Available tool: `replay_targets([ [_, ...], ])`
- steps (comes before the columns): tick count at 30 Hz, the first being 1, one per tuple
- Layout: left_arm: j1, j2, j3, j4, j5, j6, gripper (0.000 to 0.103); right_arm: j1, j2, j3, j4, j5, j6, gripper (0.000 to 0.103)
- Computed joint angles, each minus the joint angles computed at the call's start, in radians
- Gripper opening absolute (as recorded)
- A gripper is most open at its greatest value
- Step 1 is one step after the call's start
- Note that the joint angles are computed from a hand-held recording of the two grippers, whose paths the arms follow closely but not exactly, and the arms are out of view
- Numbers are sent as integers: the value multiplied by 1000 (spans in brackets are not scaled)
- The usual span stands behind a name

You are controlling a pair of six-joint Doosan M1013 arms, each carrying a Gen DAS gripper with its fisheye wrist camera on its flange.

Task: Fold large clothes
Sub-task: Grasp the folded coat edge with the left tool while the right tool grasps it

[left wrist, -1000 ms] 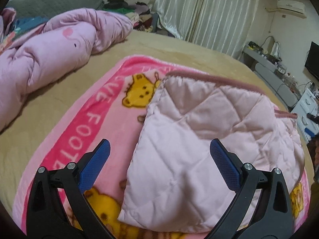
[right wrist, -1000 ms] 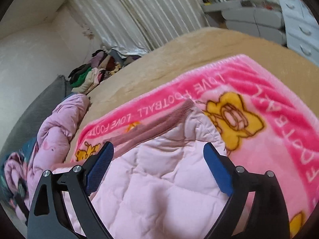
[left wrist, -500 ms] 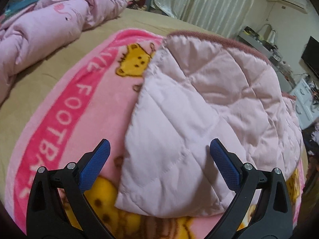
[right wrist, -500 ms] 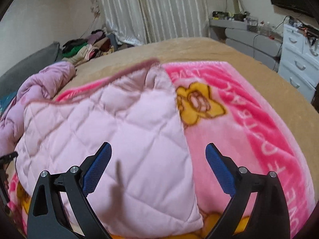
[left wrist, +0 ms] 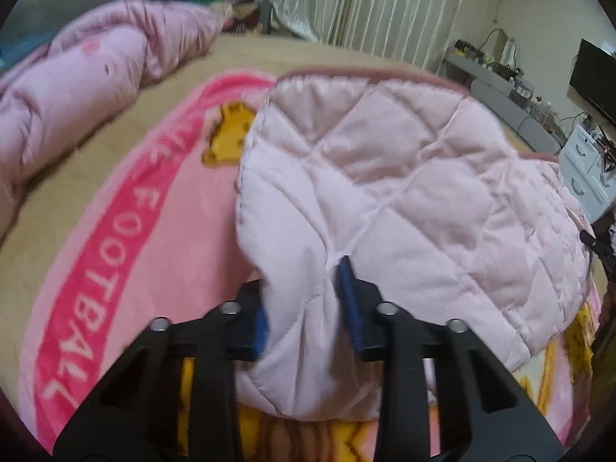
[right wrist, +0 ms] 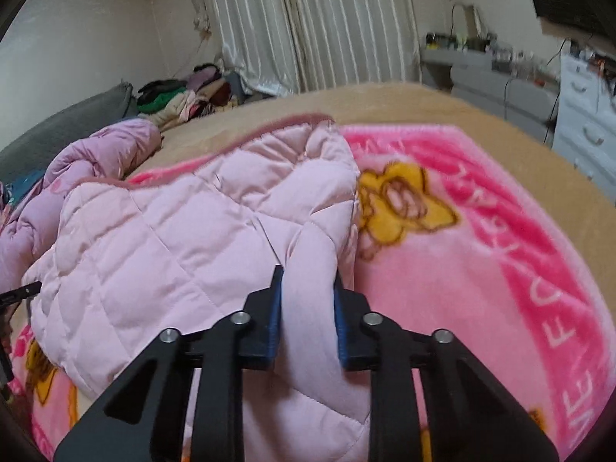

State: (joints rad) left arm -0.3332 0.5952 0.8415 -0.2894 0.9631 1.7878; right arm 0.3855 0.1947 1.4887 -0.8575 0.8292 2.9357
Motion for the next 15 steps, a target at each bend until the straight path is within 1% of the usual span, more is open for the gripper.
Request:
replay_targets([
  [2,-4,-5,-6,-1,-44,-13,15,0,4,-18,-42,13,60,17],
  [4,-4,4,-31,-5,-63,-22,14,-3,9,-37,-70,26,87,16],
  [6,-11,31,-96,16,-39,-45,14,-13,20,-63,-87,32,97,16],
  [9,-25,75,-188,72,-12,-65,13,-32,43,-102,-89,39,75,16],
  [11,-30,95,-228,98,-3,-77,13,-50,61,-127,-57,48,57,16],
  [12,-35,119,-269,127,15,-93,13,-61,69,-138,-37,50,58,16],
  [13,-38,129,-284,142,20,-97,13,-66,73,-143,-26,51,57,16],
  [15,-49,160,-330,194,43,-108,13,-77,93,-165,-5,75,40,16],
])
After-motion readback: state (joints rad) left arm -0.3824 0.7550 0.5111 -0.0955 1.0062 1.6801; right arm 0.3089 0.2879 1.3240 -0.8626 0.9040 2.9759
